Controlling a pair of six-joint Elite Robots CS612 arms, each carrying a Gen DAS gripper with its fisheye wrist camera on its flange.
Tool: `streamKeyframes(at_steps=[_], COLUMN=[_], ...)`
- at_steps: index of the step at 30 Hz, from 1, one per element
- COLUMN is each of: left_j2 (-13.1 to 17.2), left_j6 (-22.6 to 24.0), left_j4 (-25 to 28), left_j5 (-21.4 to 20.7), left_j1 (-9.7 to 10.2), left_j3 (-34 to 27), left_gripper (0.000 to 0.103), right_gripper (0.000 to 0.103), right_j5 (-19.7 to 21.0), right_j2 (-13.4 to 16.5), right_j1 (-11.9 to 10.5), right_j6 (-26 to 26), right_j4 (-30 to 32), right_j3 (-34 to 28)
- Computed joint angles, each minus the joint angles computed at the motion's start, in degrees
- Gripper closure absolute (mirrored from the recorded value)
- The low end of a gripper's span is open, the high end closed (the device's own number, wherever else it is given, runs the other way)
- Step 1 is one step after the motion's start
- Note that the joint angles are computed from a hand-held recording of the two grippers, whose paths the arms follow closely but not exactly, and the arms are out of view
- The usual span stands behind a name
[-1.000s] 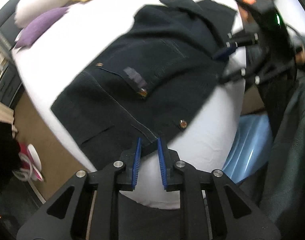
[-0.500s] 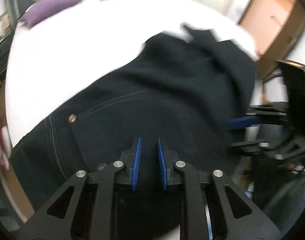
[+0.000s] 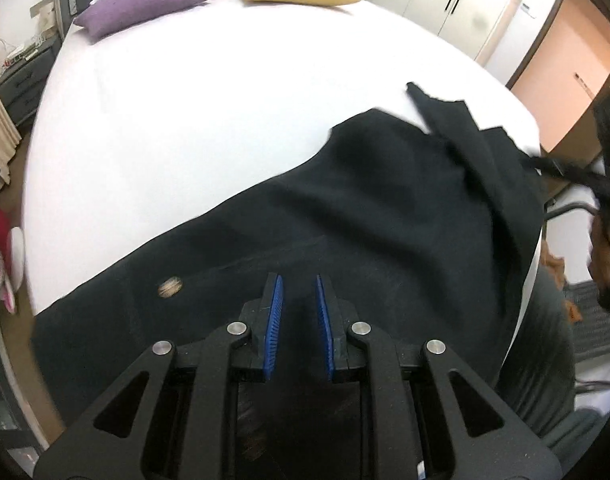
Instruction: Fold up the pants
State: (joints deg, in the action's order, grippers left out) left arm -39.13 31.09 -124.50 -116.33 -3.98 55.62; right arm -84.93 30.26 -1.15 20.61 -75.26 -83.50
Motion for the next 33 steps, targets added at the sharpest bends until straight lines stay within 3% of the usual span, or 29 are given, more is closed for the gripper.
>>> streamKeyframes(at_steps=[4, 6, 11, 13, 17, 19, 20, 24, 28, 33], left_j2=[2.5, 3.5, 6.4, 6.4, 6.1, 6.9, 6.9, 7.0, 6.9, 6.0], left_j6=[-3.8, -5.6, -6.8, -6.8, -6.8, -7.0, -6.9, -7.0, -7.4, -8.5], left_j4=[3.1, 3.4, 10.4, 9.7, 6.8, 7.9, 8.0, 7.4, 6.4, 4.2], left_j5=[3.1, 1.2, -4.8, -5.2, -4.3, -5.2, -5.5, -5.1, -4.6, -3.9], left_j1=[-1.23, -0.88, 0.61, 0.74, 0.48, 0.92, 1.11, 1.04, 0.92, 0.31], left_j3=[-2.1, -3.1, -8.6, -8.4, -7.1, -8.6, -8.6, -8.6, -8.2, -6.0], left_gripper=[0.087, 0.087, 0.087, 0.087, 0.087, 0.087, 0.087, 0.087, 0.087, 0.087], right_gripper=[0.059, 0.053, 0.044, 0.044, 0.044, 0.053, 0.066, 0.095, 0.096, 0.097], right_j5=[-5.5, -7.8, -12.0, -13.4, -15.8, -15.8, -15.4, -11.5, -10.3, -9.1], right_j2=[-4.0, -5.8, -9.3, -10.0, -10.6, -10.3, -10.2, -8.8, -6.0, 1.6], right_j1=[-1.1, -1.0, -1.4, -1.4, -0.9, -0.9, -1.0, -2.1, -2.8, -4.5], right_j6=[2.7, 3.0, 5.8, 7.6, 5.5, 5.4, 5.9, 7.3, 10.5, 18.6], right_j4=[-0.3, -0.7, 1.5, 2.5, 3.0, 2.5, 2.6, 3.2, 1.2, -5.2], right_j3=[8.9, 13.8, 23.7, 26.2, 29.2, 28.8, 28.4, 24.8, 18.4, 2.2])
